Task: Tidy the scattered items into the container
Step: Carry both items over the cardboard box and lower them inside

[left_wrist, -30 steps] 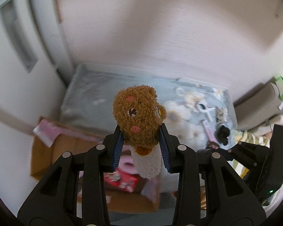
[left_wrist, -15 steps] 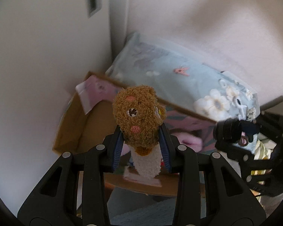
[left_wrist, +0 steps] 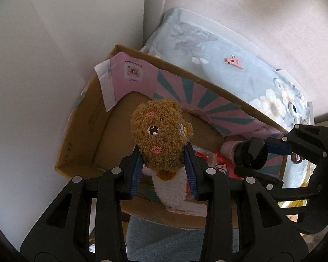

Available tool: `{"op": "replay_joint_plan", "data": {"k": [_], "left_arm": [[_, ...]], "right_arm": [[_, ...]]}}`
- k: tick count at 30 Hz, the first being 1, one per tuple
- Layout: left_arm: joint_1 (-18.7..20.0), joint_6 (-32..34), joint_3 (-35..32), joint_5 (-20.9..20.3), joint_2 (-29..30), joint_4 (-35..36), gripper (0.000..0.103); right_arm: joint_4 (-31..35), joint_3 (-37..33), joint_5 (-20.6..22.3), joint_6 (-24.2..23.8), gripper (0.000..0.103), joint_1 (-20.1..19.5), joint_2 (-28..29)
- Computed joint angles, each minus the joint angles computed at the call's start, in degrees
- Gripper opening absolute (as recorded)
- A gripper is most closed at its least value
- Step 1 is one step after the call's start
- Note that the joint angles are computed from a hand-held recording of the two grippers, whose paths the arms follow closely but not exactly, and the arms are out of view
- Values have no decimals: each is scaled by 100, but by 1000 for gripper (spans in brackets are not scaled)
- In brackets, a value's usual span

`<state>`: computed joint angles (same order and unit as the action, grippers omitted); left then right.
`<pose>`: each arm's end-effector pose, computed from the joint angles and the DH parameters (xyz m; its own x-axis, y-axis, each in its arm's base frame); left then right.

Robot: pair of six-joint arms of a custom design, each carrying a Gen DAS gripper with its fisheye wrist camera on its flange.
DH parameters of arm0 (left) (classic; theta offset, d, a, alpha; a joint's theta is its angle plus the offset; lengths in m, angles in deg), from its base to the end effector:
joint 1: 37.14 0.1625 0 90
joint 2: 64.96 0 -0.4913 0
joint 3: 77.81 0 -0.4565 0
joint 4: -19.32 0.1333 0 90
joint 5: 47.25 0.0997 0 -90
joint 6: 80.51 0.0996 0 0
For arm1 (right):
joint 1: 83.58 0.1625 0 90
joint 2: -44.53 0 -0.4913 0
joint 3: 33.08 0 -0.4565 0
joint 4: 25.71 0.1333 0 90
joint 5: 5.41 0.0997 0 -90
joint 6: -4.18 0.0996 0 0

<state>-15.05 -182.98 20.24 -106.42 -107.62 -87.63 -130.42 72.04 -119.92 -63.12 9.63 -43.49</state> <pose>-0.5288 -0.4136 -0.0093 -0.7027 -0.4853 -0.5204 -0.1838 0.8303 -0.5262 0.1226 -0.5431 0.4246 -0.2986 -0.9466 0.1215 -0.8588 0.3220 0.3985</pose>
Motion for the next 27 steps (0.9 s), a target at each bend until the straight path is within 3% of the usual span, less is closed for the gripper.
{"op": "replay_joint_plan", "data": {"k": [11, 14, 15, 16, 17, 18, 19, 27], "left_arm": [[68, 42, 82, -56, -13, -189, 33], [81, -55, 202, -51, -73, -436, 46], [95, -121, 229, -90, -93, -499, 62], [109, -185, 238, -121, -105, -514, 80], [112, -261, 229, -121, -110, -473, 85], [98, -315, 214, -83, -114, -408, 86], [78, -337, 200, -27, -120, -358, 86], [44, -504, -98, 1, -37, 345, 88]], "right_arm": [[-30, 58, -101, 123, 33, 25, 29], [15, 67, -85, 126, 33, 3, 14], [70, 53, -65, 159, 35, -4, 17], [113, 48, -117, 236, 47, 10, 32], [3, 101, -246, 289, 54, 43, 31], [-183, 176, -334, 269, 64, 70, 8], [-315, 222, -325, 210, 65, 73, -25], [-260, 124, -88, 449, 66, 45, -123]]}}
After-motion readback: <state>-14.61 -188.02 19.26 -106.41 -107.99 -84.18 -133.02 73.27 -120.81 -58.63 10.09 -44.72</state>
